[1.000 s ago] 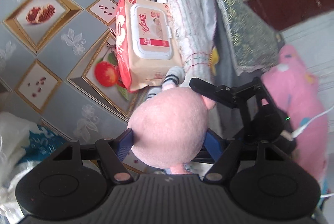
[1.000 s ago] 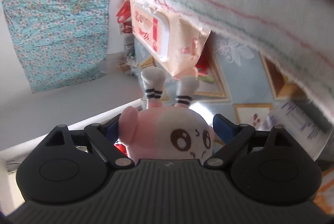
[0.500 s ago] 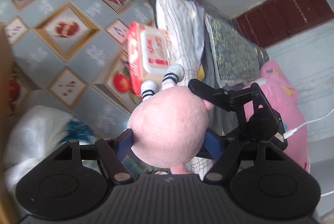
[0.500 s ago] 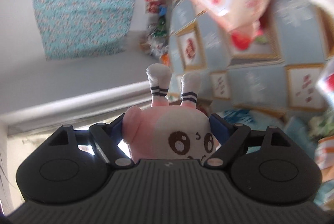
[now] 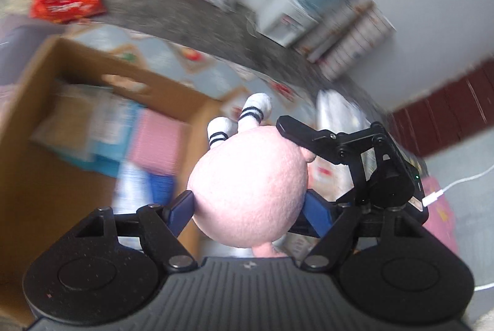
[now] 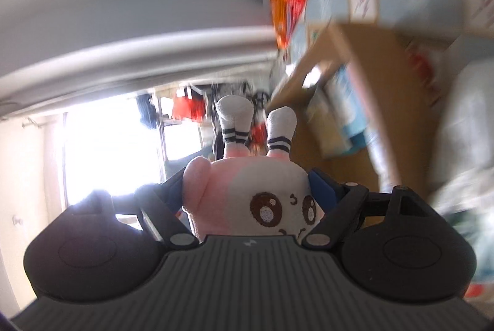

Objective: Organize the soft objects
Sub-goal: 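Lift the plush toy with the right tool toward the cardboard box, then lower the plush toy into the box and open the right tool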

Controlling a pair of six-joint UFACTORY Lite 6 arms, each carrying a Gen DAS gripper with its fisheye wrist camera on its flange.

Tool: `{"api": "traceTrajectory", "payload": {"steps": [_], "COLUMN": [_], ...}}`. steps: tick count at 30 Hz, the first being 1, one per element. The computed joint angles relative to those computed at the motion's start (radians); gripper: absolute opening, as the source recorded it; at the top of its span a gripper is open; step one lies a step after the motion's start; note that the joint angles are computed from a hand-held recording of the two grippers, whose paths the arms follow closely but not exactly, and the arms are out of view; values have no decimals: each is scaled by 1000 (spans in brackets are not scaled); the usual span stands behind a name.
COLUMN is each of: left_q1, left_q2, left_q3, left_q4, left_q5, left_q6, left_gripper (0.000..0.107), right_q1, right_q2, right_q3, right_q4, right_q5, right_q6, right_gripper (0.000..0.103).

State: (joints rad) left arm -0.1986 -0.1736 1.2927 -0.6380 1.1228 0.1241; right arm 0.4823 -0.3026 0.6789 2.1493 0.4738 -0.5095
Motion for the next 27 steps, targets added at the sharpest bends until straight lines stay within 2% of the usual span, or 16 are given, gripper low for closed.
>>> {"api": "traceTrajectory", "payload": {"steps": [3, 7, 10, 12, 15, 18, 22, 27], "left_q1": [177, 322, 352, 352, 348, 355, 360, 402], "left_q2": [-2, 66, 130, 167, 173, 165, 145, 133], "left_q3": [-55, -102, -124, -122, -156, -189, -210, -216], "left_q4": [-3, 19, 46, 81, 128, 163, 232, 248], "left_q5": [32, -9, -79, -118, -179, -221, -250, -225], "left_q6": [116, 252, 324, 344, 376, 399, 407, 440], "left_gripper": [77, 77, 77, 74, 73, 72, 71, 68], "right_q1": [116, 203, 229, 240, 250, 267, 285, 294], "right_q2": [273, 570, 727, 815, 917, 1007, 1095, 1170], "right_q3": [181, 397, 541, 647, 736, 853, 971, 1082], "right_q4": [215, 323, 254, 122, 49, -156, -366, -553], "right_q5": [11, 16, -19, -77, -93, -142, -173, -185], "right_q6": [-154, -174, -91, 24, 111, 299, 501, 707], "right_gripper": [81, 80, 80, 80, 80, 80, 81, 85]}}
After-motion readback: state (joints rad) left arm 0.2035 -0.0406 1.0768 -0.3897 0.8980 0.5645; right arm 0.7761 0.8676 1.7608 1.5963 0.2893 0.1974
